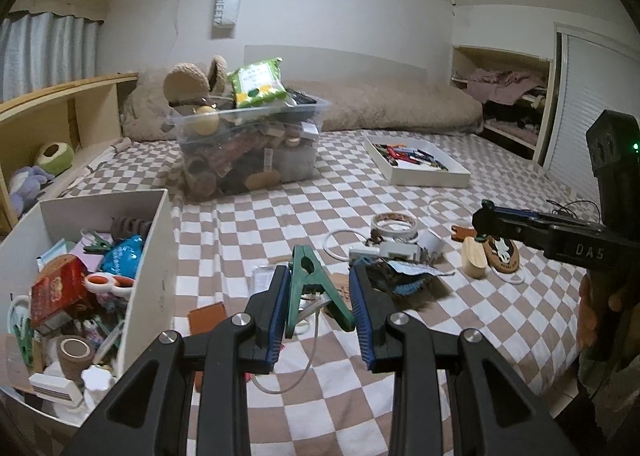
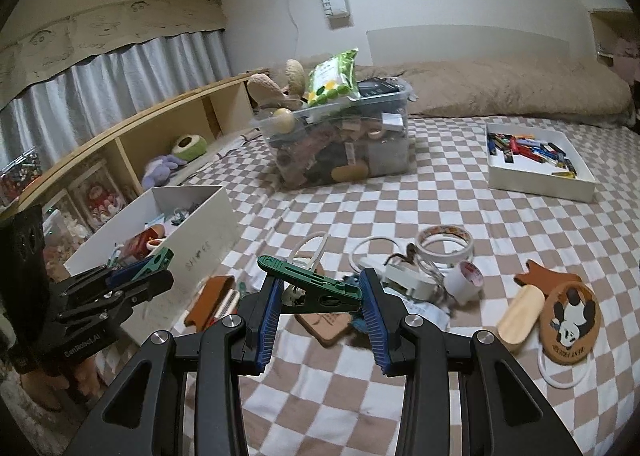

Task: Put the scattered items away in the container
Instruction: 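Lift both held green clothespins up off the bed, then carry both clothespins over the white cardboard box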

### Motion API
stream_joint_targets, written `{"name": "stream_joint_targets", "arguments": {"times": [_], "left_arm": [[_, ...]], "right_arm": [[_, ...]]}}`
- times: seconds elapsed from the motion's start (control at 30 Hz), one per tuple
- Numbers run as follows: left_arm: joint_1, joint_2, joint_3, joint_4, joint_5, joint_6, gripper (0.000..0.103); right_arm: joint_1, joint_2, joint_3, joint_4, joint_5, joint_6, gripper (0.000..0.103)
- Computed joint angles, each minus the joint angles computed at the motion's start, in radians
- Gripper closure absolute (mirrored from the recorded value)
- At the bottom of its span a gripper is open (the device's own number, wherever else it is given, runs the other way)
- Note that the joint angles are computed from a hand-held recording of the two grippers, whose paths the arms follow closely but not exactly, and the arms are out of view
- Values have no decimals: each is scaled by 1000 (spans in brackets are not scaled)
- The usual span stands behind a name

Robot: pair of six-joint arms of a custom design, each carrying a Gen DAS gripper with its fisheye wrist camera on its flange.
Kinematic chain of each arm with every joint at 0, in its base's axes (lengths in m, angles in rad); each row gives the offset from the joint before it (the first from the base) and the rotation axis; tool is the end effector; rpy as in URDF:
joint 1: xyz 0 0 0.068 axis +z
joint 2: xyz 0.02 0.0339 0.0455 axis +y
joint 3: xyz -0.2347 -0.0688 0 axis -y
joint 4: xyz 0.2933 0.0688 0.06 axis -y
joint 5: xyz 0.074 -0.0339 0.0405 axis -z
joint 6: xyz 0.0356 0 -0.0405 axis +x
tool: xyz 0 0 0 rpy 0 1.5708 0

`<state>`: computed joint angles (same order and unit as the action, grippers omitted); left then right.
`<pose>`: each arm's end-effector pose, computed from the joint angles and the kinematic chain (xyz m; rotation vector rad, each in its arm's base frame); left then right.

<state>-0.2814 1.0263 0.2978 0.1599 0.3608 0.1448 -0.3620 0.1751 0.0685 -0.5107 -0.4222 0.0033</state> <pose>0.2344 -0.0808 0.1060 0.6563 2.0302 -0.4657 0.1676 -0.0479 0.1212 0.1547 2.1319 0.2522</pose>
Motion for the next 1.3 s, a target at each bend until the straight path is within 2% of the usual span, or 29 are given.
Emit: {"name": "stream_joint_targets", "arguments": {"times": [0.27,0.73,1.3], "left_arm": [[60,-56,-4,-23,39,-5,73],[230,-166,0,-110,130,2,73],[534,-72,103,-126,245,6,73]], "right_arm": [[124,42,36,47,80,48,63],[365,298,134,265,205,149,63],[635,709,305,559,282,233,63]]}}
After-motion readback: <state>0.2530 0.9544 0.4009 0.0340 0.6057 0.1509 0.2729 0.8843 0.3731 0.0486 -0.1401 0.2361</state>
